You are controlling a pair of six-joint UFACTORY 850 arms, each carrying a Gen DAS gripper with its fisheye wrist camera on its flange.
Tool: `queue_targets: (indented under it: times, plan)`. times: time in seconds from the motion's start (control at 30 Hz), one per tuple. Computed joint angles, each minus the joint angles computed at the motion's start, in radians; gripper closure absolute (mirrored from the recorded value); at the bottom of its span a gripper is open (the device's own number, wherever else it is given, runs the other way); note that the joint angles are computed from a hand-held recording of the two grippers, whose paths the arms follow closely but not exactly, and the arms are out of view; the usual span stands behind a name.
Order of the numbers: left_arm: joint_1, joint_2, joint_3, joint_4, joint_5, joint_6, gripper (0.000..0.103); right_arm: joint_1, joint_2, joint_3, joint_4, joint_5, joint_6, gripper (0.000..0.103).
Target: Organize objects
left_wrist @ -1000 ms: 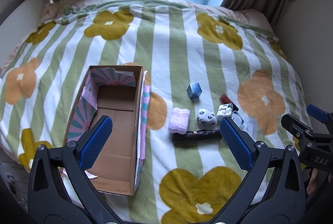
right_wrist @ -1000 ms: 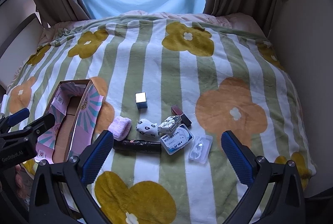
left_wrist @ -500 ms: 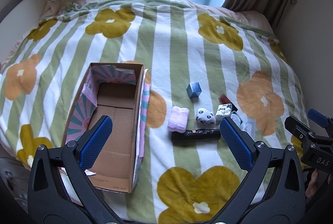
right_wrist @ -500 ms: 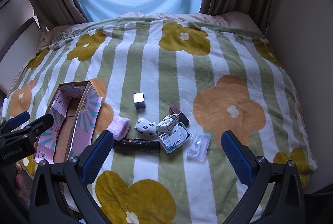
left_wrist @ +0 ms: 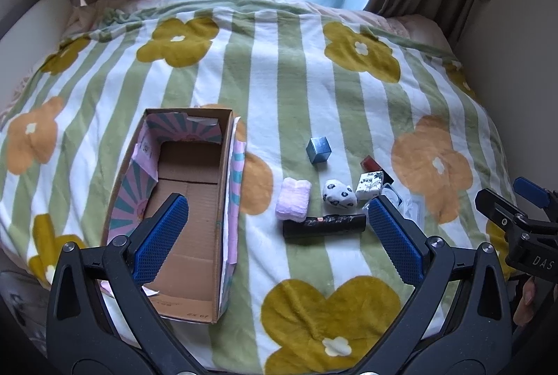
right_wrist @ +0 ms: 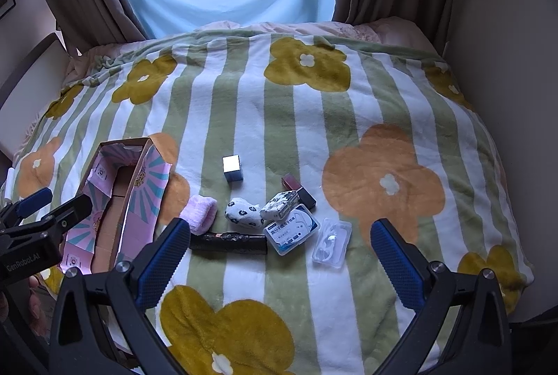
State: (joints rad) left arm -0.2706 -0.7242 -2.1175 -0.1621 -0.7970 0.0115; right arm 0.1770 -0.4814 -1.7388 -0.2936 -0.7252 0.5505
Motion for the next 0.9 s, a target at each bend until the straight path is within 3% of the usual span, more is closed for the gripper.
queue_targets:
  times: [0.9]
  plan:
    - [-0.013,-0.003,-0.001,0.029,0.017,-0.064,0.001,-0.005,0.013,0.014,0.034,0.027,-0.044,0.001]
